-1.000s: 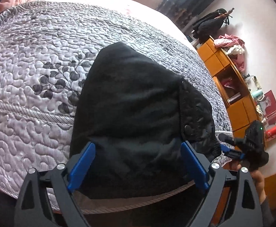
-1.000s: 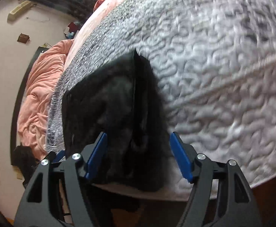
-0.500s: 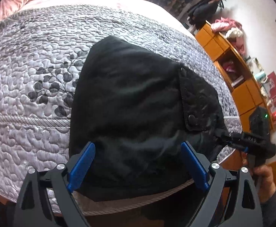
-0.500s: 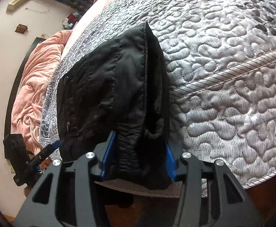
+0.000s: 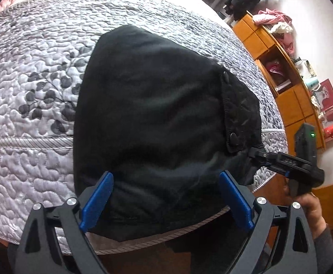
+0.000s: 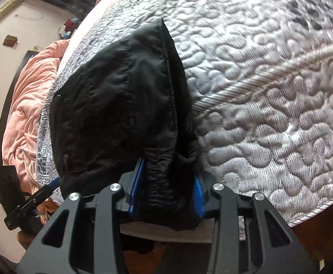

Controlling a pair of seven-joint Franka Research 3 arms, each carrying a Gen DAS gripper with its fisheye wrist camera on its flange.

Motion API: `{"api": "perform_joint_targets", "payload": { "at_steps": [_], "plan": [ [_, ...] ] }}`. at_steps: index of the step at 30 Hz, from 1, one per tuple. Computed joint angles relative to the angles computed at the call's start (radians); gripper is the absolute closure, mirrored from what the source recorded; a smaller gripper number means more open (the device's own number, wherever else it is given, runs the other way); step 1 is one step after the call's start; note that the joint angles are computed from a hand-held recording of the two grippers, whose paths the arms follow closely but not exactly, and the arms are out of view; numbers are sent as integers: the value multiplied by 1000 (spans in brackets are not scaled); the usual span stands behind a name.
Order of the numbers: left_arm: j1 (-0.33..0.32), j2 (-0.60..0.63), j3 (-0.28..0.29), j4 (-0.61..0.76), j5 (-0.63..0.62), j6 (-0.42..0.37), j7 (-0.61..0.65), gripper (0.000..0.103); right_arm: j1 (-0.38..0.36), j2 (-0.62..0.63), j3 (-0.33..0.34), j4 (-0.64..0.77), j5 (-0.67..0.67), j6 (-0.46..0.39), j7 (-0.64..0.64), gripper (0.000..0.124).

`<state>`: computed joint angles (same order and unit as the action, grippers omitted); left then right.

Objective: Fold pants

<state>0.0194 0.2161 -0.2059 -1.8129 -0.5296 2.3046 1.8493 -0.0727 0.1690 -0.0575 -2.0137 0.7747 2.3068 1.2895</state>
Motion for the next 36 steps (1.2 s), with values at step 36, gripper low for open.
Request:
{"api": "perform_joint_targets", "payload": {
  "at_steps": [36],
  "plan": [
    [84,359,-31,439,211,-80,-188,3,-37,300,45,451,-94,-76,21,69]
  ]
}}
